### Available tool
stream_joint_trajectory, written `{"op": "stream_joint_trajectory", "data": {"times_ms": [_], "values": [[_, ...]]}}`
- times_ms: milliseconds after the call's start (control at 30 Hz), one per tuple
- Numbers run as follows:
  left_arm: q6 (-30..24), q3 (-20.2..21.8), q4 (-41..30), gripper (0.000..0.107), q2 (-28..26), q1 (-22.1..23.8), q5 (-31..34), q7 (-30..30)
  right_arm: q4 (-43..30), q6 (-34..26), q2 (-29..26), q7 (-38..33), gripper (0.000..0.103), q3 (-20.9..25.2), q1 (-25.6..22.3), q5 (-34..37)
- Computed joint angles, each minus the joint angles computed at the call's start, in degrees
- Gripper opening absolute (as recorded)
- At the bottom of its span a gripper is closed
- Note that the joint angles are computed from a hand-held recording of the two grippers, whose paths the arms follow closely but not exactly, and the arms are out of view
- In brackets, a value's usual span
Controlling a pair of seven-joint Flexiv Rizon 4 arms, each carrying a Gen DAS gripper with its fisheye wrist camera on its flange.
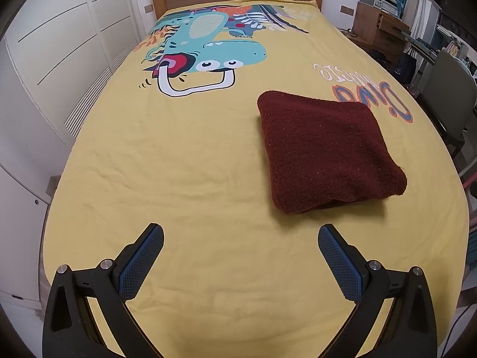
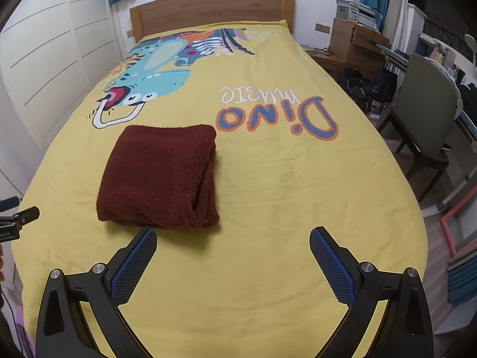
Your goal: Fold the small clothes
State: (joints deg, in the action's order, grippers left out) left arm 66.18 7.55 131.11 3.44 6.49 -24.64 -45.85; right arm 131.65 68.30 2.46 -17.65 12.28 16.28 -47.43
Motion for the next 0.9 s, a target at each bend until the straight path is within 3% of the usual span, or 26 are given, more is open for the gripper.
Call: {"op": "stream_joint_trajectory", "data": {"times_ms": [900], "values": [[-1.2,0.0,-0.4,0.102,-0.2,0.2,1.6,-1.1,-0.7,-2.0,-0.3,-4.0,0.102,0.3,1.0,4.0]]}}
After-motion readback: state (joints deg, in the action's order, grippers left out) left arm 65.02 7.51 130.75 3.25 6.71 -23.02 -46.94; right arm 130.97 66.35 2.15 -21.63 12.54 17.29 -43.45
